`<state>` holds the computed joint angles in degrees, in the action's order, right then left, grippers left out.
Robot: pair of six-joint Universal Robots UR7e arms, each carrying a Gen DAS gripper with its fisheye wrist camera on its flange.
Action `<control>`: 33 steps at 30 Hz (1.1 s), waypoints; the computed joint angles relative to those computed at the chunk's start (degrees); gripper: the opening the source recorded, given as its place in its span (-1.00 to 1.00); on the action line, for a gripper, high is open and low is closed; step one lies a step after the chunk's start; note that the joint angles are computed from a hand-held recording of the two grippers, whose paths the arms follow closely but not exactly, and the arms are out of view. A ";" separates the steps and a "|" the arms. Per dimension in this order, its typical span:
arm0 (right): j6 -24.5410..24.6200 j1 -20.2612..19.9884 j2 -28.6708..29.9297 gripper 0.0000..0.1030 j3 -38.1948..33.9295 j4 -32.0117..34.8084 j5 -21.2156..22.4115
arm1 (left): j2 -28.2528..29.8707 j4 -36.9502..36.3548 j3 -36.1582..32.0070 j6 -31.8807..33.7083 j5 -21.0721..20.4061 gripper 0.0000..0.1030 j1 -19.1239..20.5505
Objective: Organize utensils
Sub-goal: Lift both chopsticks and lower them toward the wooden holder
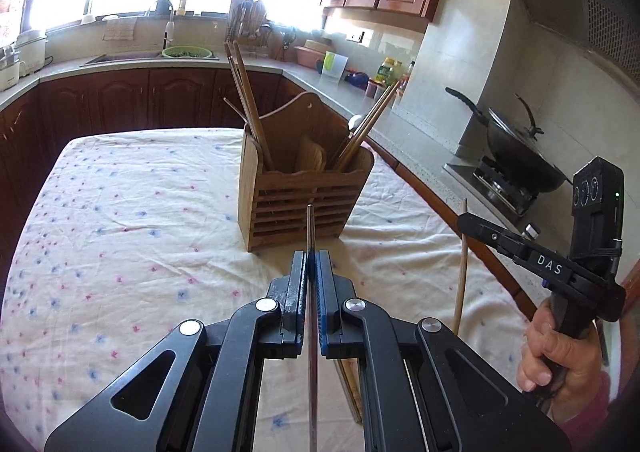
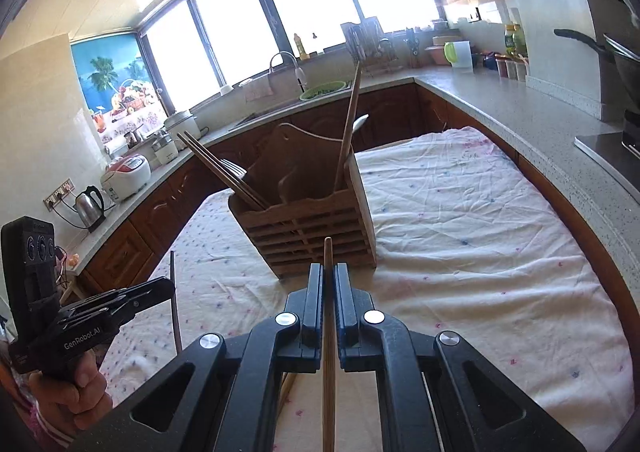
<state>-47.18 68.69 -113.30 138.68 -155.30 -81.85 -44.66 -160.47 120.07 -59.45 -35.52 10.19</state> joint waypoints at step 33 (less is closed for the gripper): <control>0.32 2.72 -4.75 -0.90 -1.16 -0.13 6.26 | -1.58 -6.94 0.83 5.06 8.18 -0.95 -3.76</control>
<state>-46.86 71.42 -118.06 137.52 -155.43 -75.59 -46.24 -167.41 120.90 -54.39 -27.34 6.43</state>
